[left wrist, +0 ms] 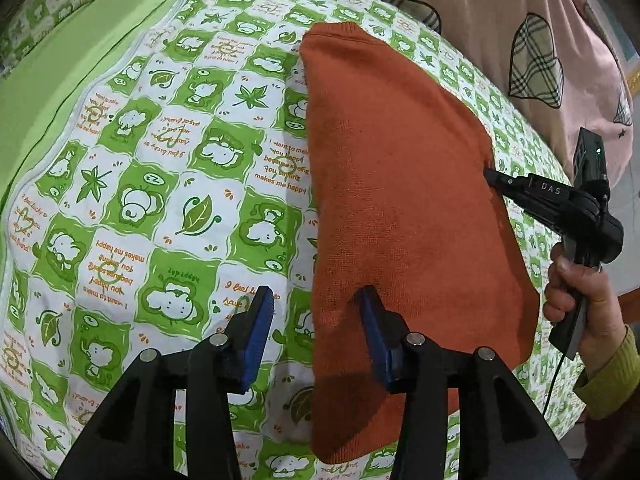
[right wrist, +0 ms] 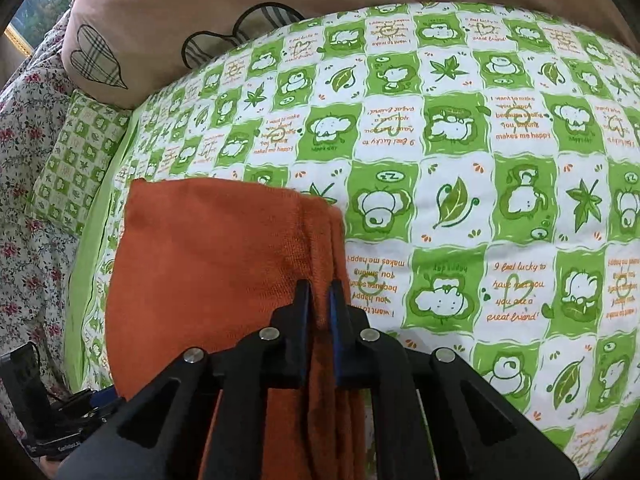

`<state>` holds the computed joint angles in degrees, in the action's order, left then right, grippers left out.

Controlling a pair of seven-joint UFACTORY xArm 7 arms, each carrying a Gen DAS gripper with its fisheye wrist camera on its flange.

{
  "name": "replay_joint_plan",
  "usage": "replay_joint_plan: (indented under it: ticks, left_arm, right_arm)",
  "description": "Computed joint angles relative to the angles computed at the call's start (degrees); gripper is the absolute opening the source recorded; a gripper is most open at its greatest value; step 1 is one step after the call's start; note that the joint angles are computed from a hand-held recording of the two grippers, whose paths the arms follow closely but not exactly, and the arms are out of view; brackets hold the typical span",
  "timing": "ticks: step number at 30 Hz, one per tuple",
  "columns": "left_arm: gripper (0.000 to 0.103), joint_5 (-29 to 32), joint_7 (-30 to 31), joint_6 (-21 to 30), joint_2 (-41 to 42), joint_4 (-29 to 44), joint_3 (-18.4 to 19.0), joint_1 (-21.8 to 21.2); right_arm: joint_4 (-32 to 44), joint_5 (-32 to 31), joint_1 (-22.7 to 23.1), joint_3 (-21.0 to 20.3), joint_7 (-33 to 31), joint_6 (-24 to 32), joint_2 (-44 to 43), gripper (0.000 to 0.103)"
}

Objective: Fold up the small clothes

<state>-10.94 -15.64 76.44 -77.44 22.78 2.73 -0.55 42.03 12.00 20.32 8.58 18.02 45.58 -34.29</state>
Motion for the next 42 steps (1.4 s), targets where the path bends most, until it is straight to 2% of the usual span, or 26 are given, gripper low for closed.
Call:
replay_joint_plan:
  ticks: [2,4,8,11,14,17,22,26,29,31,34,38,42]
  left_arm:
    - [0.046,0.3,-0.1,0.8,-0.5,0.3,-0.5,-0.1]
    - [0.046,0.5,-0.4,0.8,-0.5,0.4,-0.8,-0.1]
    - [0.046,0.6,-1.4,1.0,-0.8,0.5,-1.1,0.1]
    - [0.046,1.1,-1.7,1.4,-1.1,0.8,-1.8,-0.2]
    - [0.046,1.4,-2.2,1.5,-1.1,0.8,-2.4,-0.5]
    - [0.049,1.8,-2.9,1.8,-0.5,1.2,-3.0,-0.6]
    - [0.048,2.8,-4.5,4.6,-0.9,3.6,-5.3,-1.6]
    - [0.050,3.3,-5.4,7.9,-3.5,4.9,-6.0,-2.6]
    - [0.056,3.6,-6.0,11.1,-5.1,6.1,-6.7,-3.1]
    - [0.065,3.5,-6.6,13.3,-6.9,6.7,-7.4,-3.5]
    - [0.071,4.3,-6.4,16.0,-9.6,7.1,-8.7,-4.2]
    - [0.075,5.0,-5.6,20.1,-13.6,7.8,-11.3,-5.5]
    - [0.078,6.9,-3.7,23.8,-15.5,9.1,-14.2,-6.7]
  right_arm:
    - [1.1,-1.0,-0.4,0.8,0.9,1.0,0.3,0.012]
    - [1.7,-1.6,-0.8,1.0,1.9,3.2,-1.1,0.021]
    - [0.2,-1.6,0.0,1.6,3.8,6.7,-7.7,0.021]
    - [-3.7,2.1,4.3,1.4,3.1,9.3,-14.6,0.021]
    - [-6.5,1.1,4.0,3.1,4.6,14.8,-17.2,0.018]
    - [-9.8,2.2,3.2,1.9,5.6,13.2,-19.1,0.014]
    - [-7.3,2.8,3.6,1.8,5.7,14.3,-19.3,0.018]
    - [-6.4,3.2,4.0,1.7,6.0,17.2,-23.1,0.019]
    - [-6.3,3.7,4.5,2.0,5.5,18.9,-26.0,0.035]
    - [-6.3,3.5,5.0,2.5,4.9,20.8,-28.6,0.046]
    - [-6.1,3.2,5.6,4.0,4.3,23.4,-31.4,0.047]
    - [-6.8,3.3,6.5,5.8,4.2,26.9,-35.3,0.052]
    - [-6.9,3.7,7.5,7.6,4.3,31.1,-38.7,0.061]
